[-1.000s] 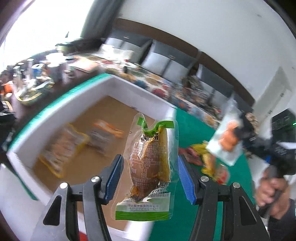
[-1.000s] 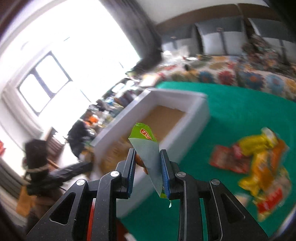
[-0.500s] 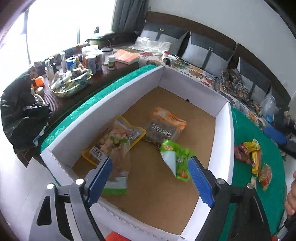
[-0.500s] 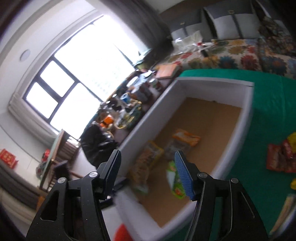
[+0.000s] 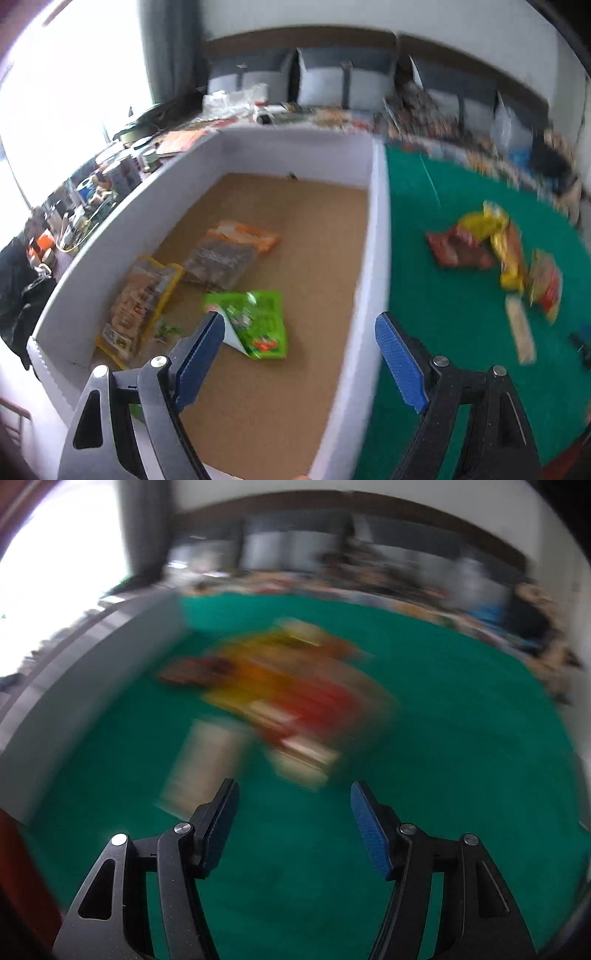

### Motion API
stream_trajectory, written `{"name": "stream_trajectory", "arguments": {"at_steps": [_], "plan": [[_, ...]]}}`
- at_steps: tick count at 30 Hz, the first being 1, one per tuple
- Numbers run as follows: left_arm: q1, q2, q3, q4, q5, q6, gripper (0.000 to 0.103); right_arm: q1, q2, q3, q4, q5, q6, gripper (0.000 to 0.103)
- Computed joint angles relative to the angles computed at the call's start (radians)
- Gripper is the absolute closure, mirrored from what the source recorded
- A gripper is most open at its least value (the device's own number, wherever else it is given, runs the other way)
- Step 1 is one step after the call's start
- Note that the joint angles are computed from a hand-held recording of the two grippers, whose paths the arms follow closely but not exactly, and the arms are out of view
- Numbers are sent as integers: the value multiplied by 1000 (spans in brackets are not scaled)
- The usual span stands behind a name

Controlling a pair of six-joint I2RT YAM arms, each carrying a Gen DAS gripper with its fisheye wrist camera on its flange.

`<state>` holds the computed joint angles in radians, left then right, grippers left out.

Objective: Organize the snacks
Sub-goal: 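Carry both bags over the white box and open both tools to drop them, then bring the left tool back over the cream wafer bar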

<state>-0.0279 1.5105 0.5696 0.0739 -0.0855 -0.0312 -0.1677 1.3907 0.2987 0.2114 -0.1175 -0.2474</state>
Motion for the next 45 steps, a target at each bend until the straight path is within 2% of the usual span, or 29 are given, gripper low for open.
{"name": "stream_trajectory", "arguments": {"at_steps": [3, 7, 10, 14, 18, 23, 25, 30, 32, 34, 35, 38, 41, 45], "plan": [[-84, -7, -27, 27, -96, 8, 20, -286, 81, 19, 44, -52, -154, 37], [-119, -12, -9, -13, -85, -66, 20, -475, 218, 114, 69, -105, -196, 37], [-129, -18, 4, -44, -91, -108, 20, -507, 309, 163, 100, -107, -167, 37], [-137, -10, 11, -65, -99, -133, 20, -489, 315, 174, 97, -104, -98, 33], [-173, 9, 12, -63, -140, -158, 20, -501, 318, 186, 70, -120, -116, 20], [-196, 5, 4, -43, -177, -153, 20, -511, 316, 170, 76, -120, -125, 15], [-220, -32, -23, -16, -242, -179, 20, -512, 315, 165, 80, -119, -126, 15], [-365, -148, -92, 48, -565, -288, 20, -516, 316, 163, 83, -121, -129, 15], [-454, -211, -117, 84, -661, -297, 15, -516, 316, 163, 83, -122, -129, 15], [-532, -245, -125, 112, -703, -280, 3, -516, 316, 164, 81, -121, -128, 14], [-569, -251, -124, 122, -712, -272, 1, -516, 316, 164, 81, -121, -128, 14], [-664, -228, -86, 92, -673, -275, 0, -517, 316, 164, 80, -122, -128, 14], [-702, -148, -27, 39, -537, -308, 0, -518, 316, 165, 79, -122, -128, 14], [-738, -26, 11, 36, -387, -357, 0, -518, 316, 165, 79, -123, -129, 14]]}}
